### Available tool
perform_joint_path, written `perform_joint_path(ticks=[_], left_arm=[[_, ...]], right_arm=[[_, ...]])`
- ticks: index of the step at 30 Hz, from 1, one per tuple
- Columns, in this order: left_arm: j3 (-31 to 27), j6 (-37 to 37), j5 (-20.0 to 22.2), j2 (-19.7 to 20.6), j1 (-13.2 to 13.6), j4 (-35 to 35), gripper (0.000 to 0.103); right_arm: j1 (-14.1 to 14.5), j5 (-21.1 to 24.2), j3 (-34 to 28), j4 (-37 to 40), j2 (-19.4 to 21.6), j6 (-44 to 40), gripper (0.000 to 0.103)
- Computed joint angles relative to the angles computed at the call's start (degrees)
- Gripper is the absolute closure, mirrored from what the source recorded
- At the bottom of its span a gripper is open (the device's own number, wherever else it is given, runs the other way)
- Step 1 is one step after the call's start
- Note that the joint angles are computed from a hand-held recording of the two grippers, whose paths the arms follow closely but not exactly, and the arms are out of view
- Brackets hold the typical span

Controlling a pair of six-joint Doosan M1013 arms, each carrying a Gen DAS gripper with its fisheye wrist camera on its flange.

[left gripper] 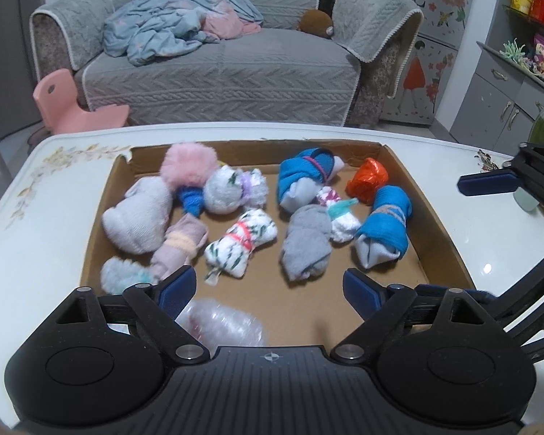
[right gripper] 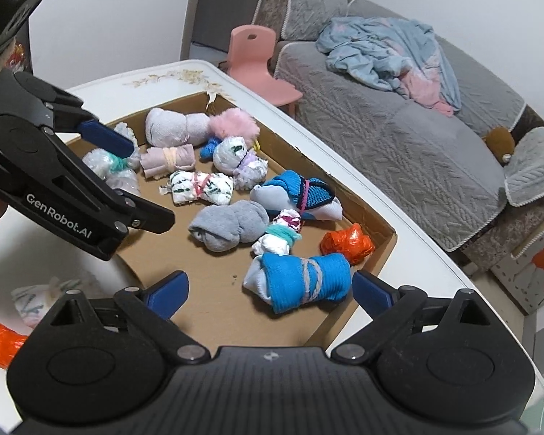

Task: Organize objects
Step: 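Move both tools back over the remaining pile beside the box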

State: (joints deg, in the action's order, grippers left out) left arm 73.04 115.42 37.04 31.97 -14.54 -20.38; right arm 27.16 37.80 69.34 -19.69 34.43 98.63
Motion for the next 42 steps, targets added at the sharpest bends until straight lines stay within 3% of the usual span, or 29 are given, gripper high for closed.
perform_joint_path(ticks=[9,18,28,36,40,42], left_arm=[[4.8,2.3,-2.8,-3.2,1.5,-2.0,0.009],[13.8,10.8,-6.6,-7.8,3.5,-8.8,0.005],[18.3,18.7,-8.4,-8.3,3.5,-14.3,0.002],[18.6,24.9,-7.9,-8.4,3.1,-18.4,0.002],[18.1,28.0,-6.2,-8.0,3.2,-21.6,0.002],[17.8,26.8,-6.6,-7.5,2.7,-19.1,0.004]], right_arm=[[1.9,-3.8,5.2,-6.6,-3.0,11.6,0.004],[4.0,-10.8,14.2,-14.2,-6.8,28.3,0.004],[4.8,-16.8,18.8,-23.3,-7.0,43.3,0.006],[3.7,-21.9,20.3,-19.8,-6.9,41.9,0.014],[2.7,-24.9,21.0,-11.7,-7.0,35.0,0.019],[2.4,-24.9,21.0,-8.6,-6.9,32.6,0.024]])
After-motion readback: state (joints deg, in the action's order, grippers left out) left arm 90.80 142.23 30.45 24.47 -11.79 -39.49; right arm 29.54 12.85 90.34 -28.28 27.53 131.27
